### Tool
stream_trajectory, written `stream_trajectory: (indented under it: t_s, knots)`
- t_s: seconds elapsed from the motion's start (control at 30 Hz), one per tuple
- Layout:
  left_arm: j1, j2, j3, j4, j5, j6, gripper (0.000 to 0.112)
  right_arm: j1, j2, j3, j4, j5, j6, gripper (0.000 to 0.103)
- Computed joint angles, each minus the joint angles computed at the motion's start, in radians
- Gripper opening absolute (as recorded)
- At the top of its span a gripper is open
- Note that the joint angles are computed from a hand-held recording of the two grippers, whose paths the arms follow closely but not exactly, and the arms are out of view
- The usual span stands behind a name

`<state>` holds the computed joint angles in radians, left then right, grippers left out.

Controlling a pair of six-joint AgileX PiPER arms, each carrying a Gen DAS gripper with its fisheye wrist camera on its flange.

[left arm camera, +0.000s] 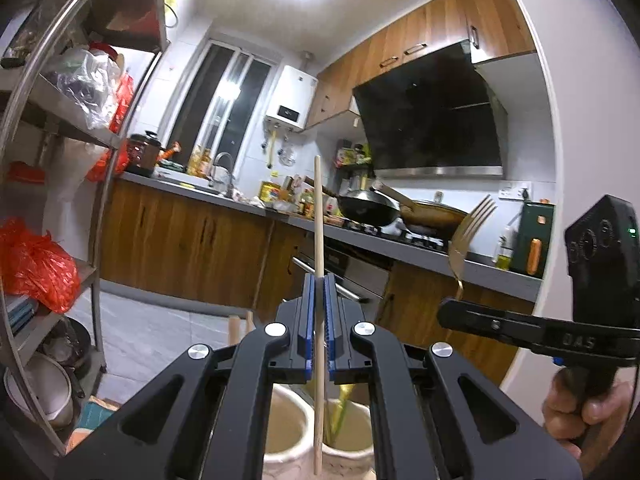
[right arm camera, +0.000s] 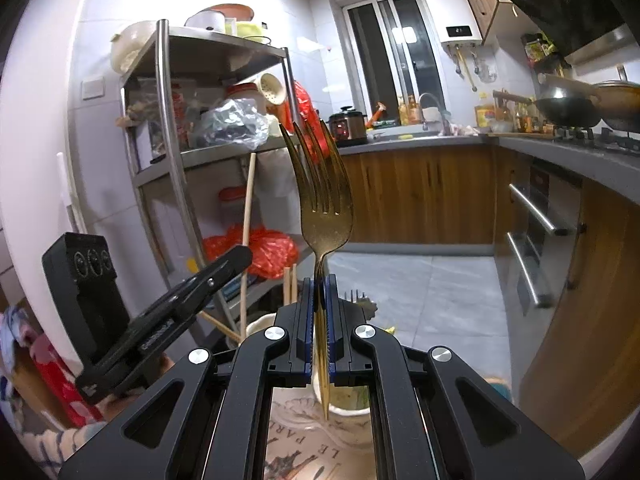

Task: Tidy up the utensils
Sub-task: 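Drop the chopstick into the tall pot while the right tool drops the gold fork into the small pot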

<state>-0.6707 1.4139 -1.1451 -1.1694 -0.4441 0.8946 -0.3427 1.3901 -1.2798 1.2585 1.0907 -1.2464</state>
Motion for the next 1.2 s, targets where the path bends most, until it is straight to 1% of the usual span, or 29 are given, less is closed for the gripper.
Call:
stream_trajectory:
  t_s: [0.07, 0.17, 0.37, 0.47, 0.53, 0.6, 0.77, 1.0, 1.2]
  knots:
    - [-0.008, 0.012, -0.003, 0.011, -0.040, 0.004, 0.004, 0.014, 0.005, -0.004, -0.002, -0.022, 0.006, 0.006]
    - [-0.036, 0.041, -0.022, -0.002, -0.119, 0.054, 0.004, 0.035, 0.011, -0.011, -0.007, -0.051, 0.015, 0.006]
    - [-0.032, 0.087, -0.050, -0.015, -0.171, 0.094, 0.004, 0.071, 0.009, -0.010, -0.005, -0.114, 0.010, 0.006]
    - [-0.018, 0.096, -0.053, -0.032, -0.171, 0.097, 0.004, 0.087, 0.019, -0.009, -0.003, -0.141, 0.008, 0.006]
    - [-0.010, 0.098, -0.050, -0.037, -0.167, 0.099, 0.004, 0.109, 0.022, 0.000, -0.015, -0.180, 0.002, 0.006]
    - [-0.001, 0.102, -0.051, -0.051, -0.161, 0.114, 0.004, 0.140, 0.028, 0.011, -0.043, -0.227, 0.003, 0.006]
    - [0.008, 0.112, -0.057, -0.096, -0.141, 0.152, 0.004, 0.196, 0.051, 0.024, -0.126, -0.282, 0.028, 0.006]
    - [0.010, 0.105, -0.027, -0.151, -0.123, 0.204, 0.004, 0.231, 0.079, 0.033, -0.213, -0.303, 0.067, 0.006]
    - [0.023, 0.088, 0.015, -0.163, -0.096, 0.192, 0.004, 0.248, 0.094, 0.039, -0.247, -0.308, 0.086, 0.006]
